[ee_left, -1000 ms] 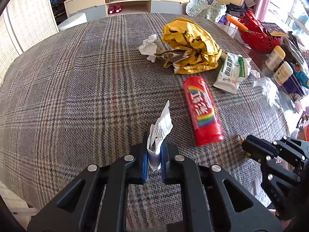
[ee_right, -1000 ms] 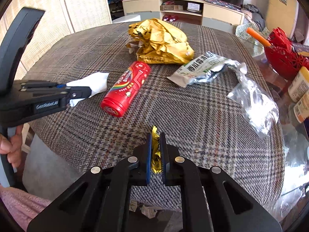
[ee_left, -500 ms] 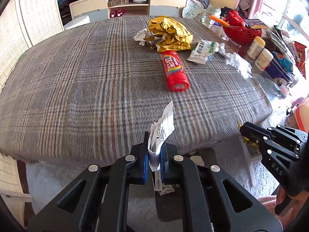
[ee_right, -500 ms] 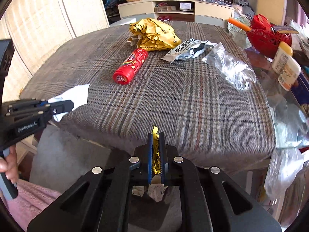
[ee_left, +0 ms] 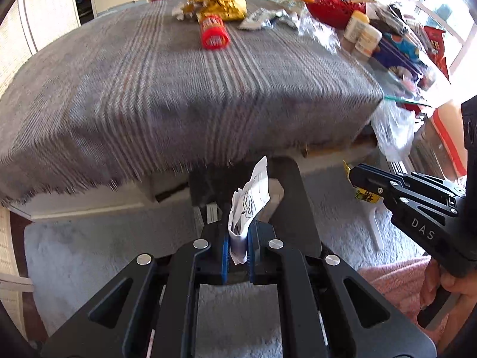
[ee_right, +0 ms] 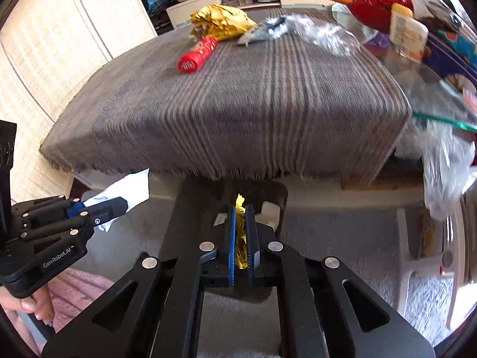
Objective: Collect trash
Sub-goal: 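Carry both held items down over the black bin and open both tools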
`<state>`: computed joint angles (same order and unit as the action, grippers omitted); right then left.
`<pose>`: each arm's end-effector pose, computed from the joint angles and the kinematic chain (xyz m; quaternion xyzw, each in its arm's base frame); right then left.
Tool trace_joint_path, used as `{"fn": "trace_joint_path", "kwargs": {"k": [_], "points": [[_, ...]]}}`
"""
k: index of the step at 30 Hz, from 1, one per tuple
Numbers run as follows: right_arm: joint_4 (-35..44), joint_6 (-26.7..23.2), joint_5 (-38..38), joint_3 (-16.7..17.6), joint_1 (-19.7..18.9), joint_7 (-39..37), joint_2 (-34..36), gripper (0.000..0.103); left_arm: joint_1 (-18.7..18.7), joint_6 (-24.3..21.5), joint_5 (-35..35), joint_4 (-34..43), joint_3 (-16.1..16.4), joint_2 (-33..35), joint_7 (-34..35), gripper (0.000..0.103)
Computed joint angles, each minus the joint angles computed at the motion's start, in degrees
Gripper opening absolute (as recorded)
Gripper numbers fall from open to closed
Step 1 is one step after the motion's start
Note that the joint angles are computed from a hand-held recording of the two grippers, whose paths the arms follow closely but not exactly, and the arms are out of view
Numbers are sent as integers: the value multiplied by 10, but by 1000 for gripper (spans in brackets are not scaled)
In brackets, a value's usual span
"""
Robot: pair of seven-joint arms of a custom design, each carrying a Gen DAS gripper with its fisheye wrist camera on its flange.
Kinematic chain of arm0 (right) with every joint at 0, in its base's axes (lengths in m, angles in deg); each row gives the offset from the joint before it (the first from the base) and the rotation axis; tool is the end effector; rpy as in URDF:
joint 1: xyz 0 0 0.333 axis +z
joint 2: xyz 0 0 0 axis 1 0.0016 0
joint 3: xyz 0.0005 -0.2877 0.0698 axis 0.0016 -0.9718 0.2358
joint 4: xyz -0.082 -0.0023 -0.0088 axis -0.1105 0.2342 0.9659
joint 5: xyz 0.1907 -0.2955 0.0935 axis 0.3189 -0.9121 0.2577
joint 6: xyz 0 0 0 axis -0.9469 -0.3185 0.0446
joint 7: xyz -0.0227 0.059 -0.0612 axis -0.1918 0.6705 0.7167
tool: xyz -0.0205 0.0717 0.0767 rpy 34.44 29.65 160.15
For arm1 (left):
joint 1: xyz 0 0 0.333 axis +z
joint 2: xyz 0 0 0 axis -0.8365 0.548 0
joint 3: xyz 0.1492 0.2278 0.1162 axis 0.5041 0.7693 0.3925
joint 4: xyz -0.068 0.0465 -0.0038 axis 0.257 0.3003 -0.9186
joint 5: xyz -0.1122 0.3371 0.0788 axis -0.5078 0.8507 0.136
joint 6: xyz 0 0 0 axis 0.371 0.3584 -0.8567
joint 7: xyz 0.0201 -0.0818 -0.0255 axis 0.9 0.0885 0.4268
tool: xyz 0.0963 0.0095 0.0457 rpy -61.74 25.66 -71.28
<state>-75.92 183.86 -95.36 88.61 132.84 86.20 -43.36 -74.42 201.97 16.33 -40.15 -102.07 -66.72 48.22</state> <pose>0.5016 0.5124 0.5759 -0.7431 0.6040 -0.0711 0.2793 0.4860 -0.3066 0.5723 -0.6576 0.7126 -0.2165 0.1138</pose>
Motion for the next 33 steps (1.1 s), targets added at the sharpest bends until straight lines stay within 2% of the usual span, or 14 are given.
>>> {"fn": "trace_joint_path", "kwargs": {"k": [1,4,8,12,18,21,27,32,33], "points": [[-39,17,4,2,-3,7,-20,7,-2,5,-8,-12,-2,-2,1,8],[-92,38,5,7,-8,17,-44,7,-5,15,-30,-34,-4,-3,8,8],[-110,44,12,14,-16,22,-43,7,-7,36,-53,-60,-4,5,6,8],[-89,44,22,16,-20,23,-17,7,-5,55,-64,-71,-1,21,7,8],[-40,60,67,23,-30,19,41,8,-5,118,-49,-84,3,46,-1,8],[8,44,79,21,-29,14,74,8,-4,140,-51,-85,4,58,1,9],[75,15,100,14,-26,14,122,11,-5,124,-51,-65,6,79,5,14],[83,10,103,9,-24,13,128,11,-4,114,-60,-57,6,89,11,20],[83,11,103,8,-24,13,128,12,-5,113,-59,-56,6,90,12,24]]}}
